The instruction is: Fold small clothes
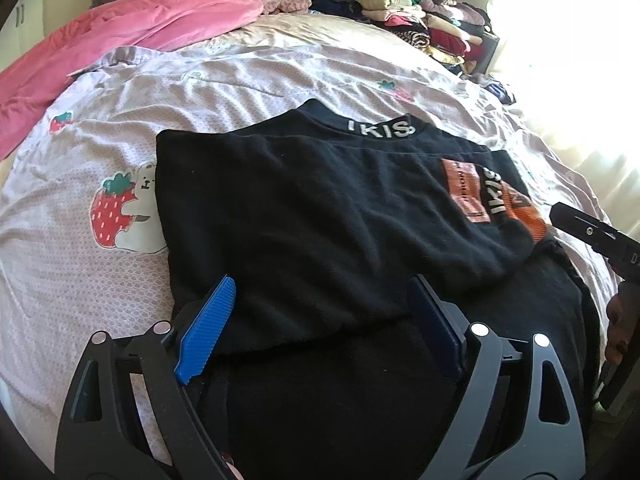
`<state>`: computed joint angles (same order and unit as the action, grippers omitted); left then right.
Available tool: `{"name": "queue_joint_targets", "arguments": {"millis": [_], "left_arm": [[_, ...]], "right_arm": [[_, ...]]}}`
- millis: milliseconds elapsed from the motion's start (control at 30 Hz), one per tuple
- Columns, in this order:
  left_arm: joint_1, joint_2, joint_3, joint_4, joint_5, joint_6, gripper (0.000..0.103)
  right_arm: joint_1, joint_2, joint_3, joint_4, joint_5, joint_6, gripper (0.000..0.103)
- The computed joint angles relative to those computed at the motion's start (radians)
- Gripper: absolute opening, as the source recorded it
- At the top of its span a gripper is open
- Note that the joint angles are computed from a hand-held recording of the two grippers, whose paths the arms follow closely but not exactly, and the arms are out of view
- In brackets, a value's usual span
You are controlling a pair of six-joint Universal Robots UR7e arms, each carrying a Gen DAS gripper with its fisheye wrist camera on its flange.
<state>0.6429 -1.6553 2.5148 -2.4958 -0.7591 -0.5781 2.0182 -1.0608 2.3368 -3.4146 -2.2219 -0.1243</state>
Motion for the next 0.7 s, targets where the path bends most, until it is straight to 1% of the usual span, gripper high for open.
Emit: {"name": "queue_joint_targets", "arguments": {"millis": [200, 333, 467, 700], "left_arm": [[-0.031, -0.029, 0.006, 0.035, -0.004, -0.022, 0.082], [-0.058, -0.047, 0.011, 0.06, 0.006, -0.045, 0.088], [-0.083, -0.062, 0.016, 0.078, 0.004, -0.059, 0.092], [-0.119, -0.082, 0.023, 0.108, 0.007, -0.084, 0.093]], "right_arm": [[0.009, -0.017, 0.014, -0.009, -0.006, 0.006, 0.095], [0.009, -0.036, 0.023, -0.01, 0.002, 0.012, 0.095], [0.015, -0.053, 0.032, -0.011, 0.006, 0.02, 0.095], [0.033, -0.082, 0.058, -0.022, 0.003, 0.027, 0.095]]}}
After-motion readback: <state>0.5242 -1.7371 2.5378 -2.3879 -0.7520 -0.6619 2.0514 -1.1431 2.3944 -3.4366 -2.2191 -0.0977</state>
